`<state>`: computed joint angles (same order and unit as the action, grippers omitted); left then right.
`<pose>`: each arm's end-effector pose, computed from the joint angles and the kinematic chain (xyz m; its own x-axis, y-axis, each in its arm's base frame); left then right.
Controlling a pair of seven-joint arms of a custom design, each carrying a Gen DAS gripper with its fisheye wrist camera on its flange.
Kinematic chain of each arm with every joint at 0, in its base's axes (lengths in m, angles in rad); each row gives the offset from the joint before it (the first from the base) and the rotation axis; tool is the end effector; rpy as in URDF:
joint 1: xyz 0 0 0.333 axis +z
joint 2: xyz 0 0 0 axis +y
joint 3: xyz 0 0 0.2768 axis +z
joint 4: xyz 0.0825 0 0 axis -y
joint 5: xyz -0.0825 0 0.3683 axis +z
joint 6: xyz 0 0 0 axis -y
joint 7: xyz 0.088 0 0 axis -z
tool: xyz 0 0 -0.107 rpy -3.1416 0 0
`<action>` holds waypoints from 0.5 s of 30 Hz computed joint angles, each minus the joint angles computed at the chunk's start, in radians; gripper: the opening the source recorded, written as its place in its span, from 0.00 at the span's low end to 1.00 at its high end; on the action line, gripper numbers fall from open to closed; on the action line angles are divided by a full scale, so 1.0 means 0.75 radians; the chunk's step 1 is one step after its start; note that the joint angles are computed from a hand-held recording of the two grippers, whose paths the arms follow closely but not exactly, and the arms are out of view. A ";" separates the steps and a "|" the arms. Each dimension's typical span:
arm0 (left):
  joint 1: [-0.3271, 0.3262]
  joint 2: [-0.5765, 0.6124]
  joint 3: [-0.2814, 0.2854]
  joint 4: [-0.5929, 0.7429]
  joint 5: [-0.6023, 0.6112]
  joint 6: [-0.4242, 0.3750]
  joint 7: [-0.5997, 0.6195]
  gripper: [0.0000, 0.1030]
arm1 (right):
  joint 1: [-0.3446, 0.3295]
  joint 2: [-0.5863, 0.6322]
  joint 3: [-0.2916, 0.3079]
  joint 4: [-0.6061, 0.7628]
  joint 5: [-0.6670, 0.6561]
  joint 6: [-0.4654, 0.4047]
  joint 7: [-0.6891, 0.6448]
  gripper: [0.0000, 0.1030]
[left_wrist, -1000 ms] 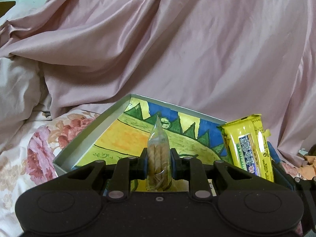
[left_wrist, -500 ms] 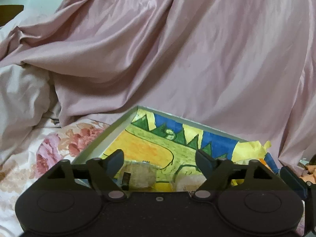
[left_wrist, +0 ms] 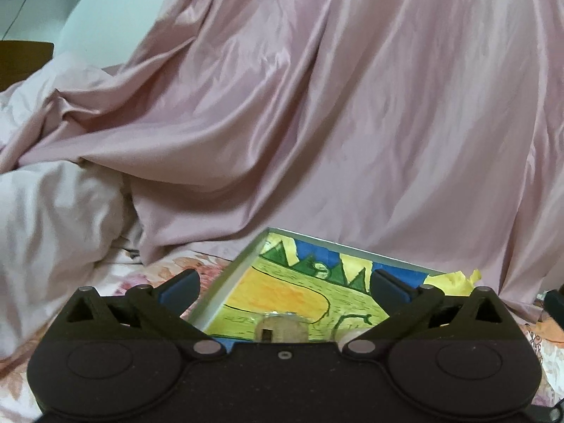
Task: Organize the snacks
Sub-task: 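Withdraw both tools from the tray toward the remaining snacks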
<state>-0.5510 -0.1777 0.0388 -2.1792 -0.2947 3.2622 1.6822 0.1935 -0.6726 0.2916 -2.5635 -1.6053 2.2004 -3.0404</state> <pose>0.4755 -0.2323 0.5882 -0.4045 -0.8991 0.1675 -0.3522 -0.0158 -0.9358 0.3645 0.1627 0.5172 -0.4911 -0.8196 0.2952 -0.1725 -0.2407 -0.9552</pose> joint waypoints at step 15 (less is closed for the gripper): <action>-0.078 -0.293 0.169 -0.287 0.111 -0.007 0.028 0.99 | 0.086 -0.158 0.105 -0.075 0.027 -0.117 0.053 1.00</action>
